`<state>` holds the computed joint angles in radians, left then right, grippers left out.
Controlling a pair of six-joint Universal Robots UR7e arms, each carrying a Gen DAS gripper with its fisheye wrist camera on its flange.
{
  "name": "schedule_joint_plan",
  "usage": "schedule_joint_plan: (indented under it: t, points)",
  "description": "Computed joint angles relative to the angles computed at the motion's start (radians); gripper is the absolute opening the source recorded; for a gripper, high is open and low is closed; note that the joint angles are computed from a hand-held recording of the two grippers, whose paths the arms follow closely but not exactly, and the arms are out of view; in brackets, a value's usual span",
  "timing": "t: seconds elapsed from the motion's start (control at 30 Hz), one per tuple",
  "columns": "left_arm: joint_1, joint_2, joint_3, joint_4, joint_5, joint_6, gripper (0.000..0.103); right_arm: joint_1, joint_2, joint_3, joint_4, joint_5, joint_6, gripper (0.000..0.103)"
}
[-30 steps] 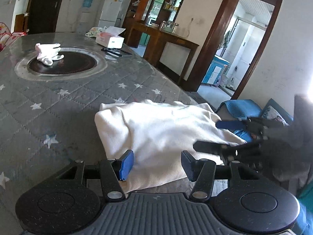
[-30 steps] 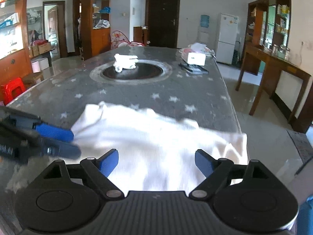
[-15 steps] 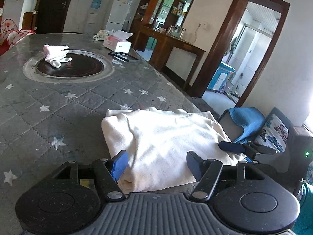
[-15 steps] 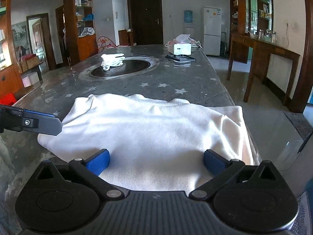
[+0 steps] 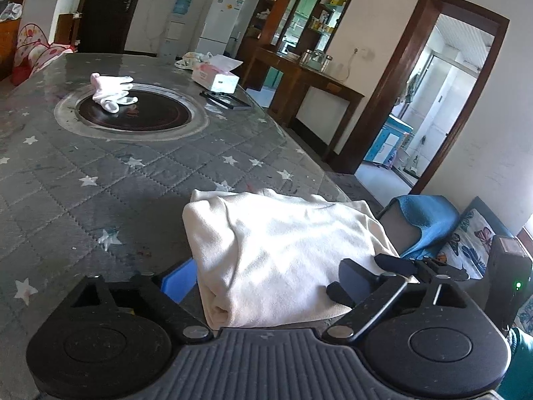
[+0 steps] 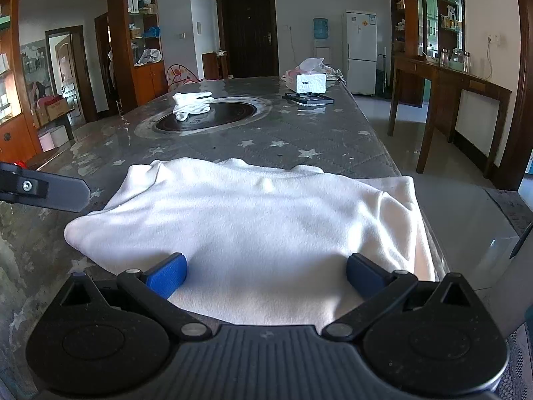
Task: Fold clothes
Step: 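Pat the folded shirt square with both grippers and withdraw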
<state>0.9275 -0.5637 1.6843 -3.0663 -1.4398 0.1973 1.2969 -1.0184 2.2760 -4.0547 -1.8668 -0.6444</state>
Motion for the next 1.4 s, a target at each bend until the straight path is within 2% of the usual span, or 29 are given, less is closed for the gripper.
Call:
schedule_joint_plan:
  t: [0.13,0.47,0.7,0.87,1.2,1.4]
  points:
    - [-0.008,-0.001,0.005,-0.012,0.022,-0.006,0.103,-0.002,-0.003,0.002,0.003,0.003,0.002,0.103]
    - [-0.024,-0.009,0.021,-0.031,0.087,-0.011,0.103,0.011,0.003,-0.005,0.002,-0.025,-0.011,0.103]
    - [-0.027,-0.018,0.033,-0.059,0.134,0.008,0.103,0.048,0.008,-0.015,0.002,-0.073,-0.037,0.103]
    - [-0.027,-0.021,0.031,-0.047,0.157,0.001,0.103,0.067,0.003,-0.006,0.007,-0.076,-0.041,0.103]
    - [-0.057,-0.033,0.063,-0.041,0.217,0.028,0.103,0.094,-0.014,0.008,0.030,-0.146,0.044,0.103]
    - [-0.075,-0.045,0.087,-0.022,0.248,0.029,0.103,0.109,-0.010,0.031,0.002,-0.187,0.093,0.103]
